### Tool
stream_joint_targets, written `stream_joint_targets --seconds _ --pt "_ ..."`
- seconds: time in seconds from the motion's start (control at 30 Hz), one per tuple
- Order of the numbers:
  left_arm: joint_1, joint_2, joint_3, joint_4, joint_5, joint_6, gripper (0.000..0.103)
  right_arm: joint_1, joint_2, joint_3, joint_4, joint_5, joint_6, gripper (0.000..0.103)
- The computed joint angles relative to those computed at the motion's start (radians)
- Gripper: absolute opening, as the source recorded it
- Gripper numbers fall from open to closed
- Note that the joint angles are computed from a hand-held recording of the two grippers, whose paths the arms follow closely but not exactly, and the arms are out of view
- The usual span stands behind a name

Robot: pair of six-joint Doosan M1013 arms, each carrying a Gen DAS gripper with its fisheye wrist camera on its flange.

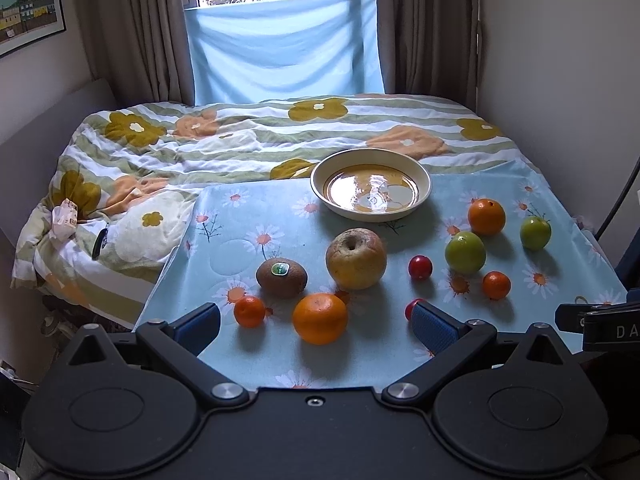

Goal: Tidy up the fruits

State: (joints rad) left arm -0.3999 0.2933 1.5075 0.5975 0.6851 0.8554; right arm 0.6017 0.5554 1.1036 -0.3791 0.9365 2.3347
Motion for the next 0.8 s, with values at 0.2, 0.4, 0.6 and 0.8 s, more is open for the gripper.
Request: stream_joint_targets --seconds 0.2,0.4,0.6,0.8 --pt "0.001 0.001 -0.003 0.000 0.005 0.004 0.103 0.000 0.001 -0.002 0.000 0.002 -0.001 0.103" --pt "0.005 -0.001 -0.002 -0.002 0.005 0.004 0.103 0.000 0.002 -0.004 0.000 0.002 -0.001 0.103" --pt "0.005 0.000 -0.004 -0.001 0.007 0.005 0.103 0.000 0.007 -0.011 0.004 0.004 -0.005 0.103" --pt "0.009 0.001 -0.004 -0.007 0.002 0.010 0.103 0.000 0.008 -0.013 0.005 0.004 -0.006 0.103"
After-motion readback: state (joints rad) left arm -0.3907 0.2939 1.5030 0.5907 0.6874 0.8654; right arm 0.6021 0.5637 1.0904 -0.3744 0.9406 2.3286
